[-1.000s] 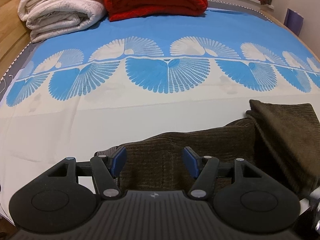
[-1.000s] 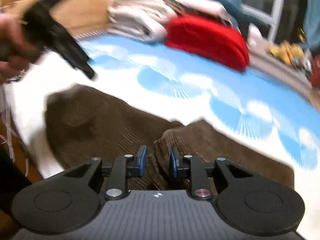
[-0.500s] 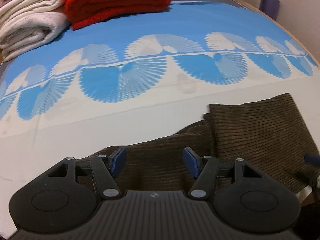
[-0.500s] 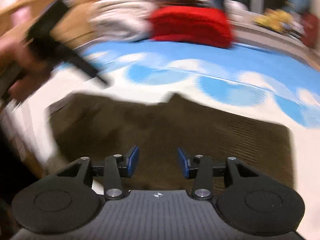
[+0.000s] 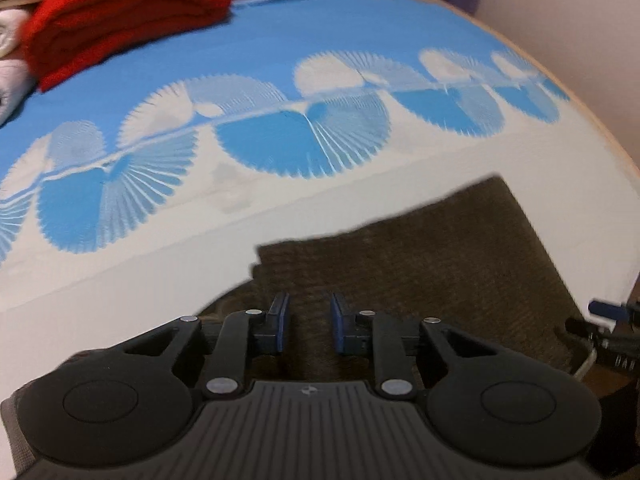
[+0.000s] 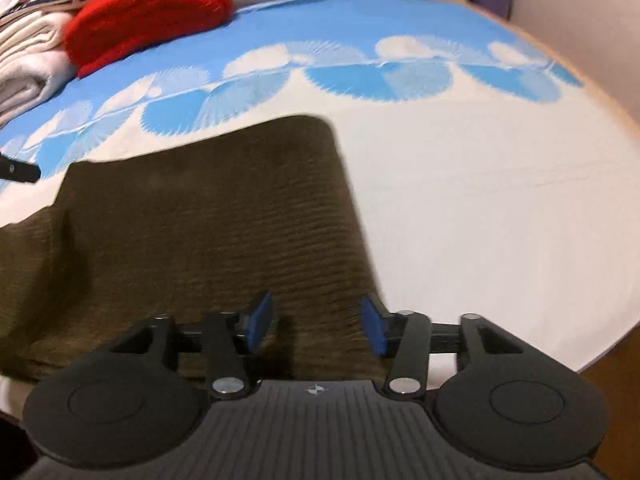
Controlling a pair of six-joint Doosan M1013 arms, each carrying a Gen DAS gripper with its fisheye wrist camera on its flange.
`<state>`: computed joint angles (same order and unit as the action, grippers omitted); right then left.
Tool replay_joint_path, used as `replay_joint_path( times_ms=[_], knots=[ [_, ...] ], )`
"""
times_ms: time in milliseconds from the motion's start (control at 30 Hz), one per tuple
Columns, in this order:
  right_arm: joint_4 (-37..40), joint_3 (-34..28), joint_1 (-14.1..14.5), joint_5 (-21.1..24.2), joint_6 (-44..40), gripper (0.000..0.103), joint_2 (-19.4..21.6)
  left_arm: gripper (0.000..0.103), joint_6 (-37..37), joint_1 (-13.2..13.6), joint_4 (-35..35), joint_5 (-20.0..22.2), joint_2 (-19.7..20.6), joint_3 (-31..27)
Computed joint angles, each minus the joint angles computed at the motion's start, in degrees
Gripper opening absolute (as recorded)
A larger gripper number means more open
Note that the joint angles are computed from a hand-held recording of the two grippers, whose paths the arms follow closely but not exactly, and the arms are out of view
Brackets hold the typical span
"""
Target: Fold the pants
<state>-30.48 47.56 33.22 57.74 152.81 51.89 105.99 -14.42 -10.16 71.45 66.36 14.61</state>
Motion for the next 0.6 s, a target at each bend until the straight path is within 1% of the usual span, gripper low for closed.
replay_joint_path(
  times_ms=[67, 100, 167, 233, 300, 367, 500, 600],
  knots=[
    [1.7, 0.7, -0.7, 0.2, 1.2, 0.057, -0.4, 0.024, 0.0, -0.5, 2.2, 4.1, 2.6, -4.7],
    [2.6, 0.8, -0.9, 0.3, 1.7, 0.057, -0.4, 0.024, -0.1, -0.7, 3.6, 7.0, 4.6, -8.5],
    [4.9, 0.7, -1.5, 0.8, 1.1, 0.057, -0.3, 0.024, -0.2, -0.6, 4.5, 9.2, 6.1, -11.4],
    [6.5, -0.1, -1.8, 1.7, -0.3, 0.059, 0.3, 0.024, -0.3, -0.5, 4.2, 9.3, 6.2, -11.5],
    [6.6, -0.5, -1.7, 2.2, -0.8, 0.061, 0.6, 0.024, -0.4, -0.4, 4.1, 9.7, 6.5, -12.0],
    [6.8, -0.7, -1.8, 2.3, -1.0, 0.063, 0.8, 0.024, -0.3, -0.3, 3.9, 10.8, 7.3, -13.9],
    [7.2, -1.0, -1.8, 2.5, -0.7, 0.063, 0.9, 0.024, 0.9, -0.5, 4.4, 9.1, 5.1, -9.0],
    [7.1, -1.5, -1.8, 2.7, -1.2, 0.063, 1.2, 0.024, 1.1, -0.7, 4.9, 9.7, 5.3, -9.3]
  ],
)
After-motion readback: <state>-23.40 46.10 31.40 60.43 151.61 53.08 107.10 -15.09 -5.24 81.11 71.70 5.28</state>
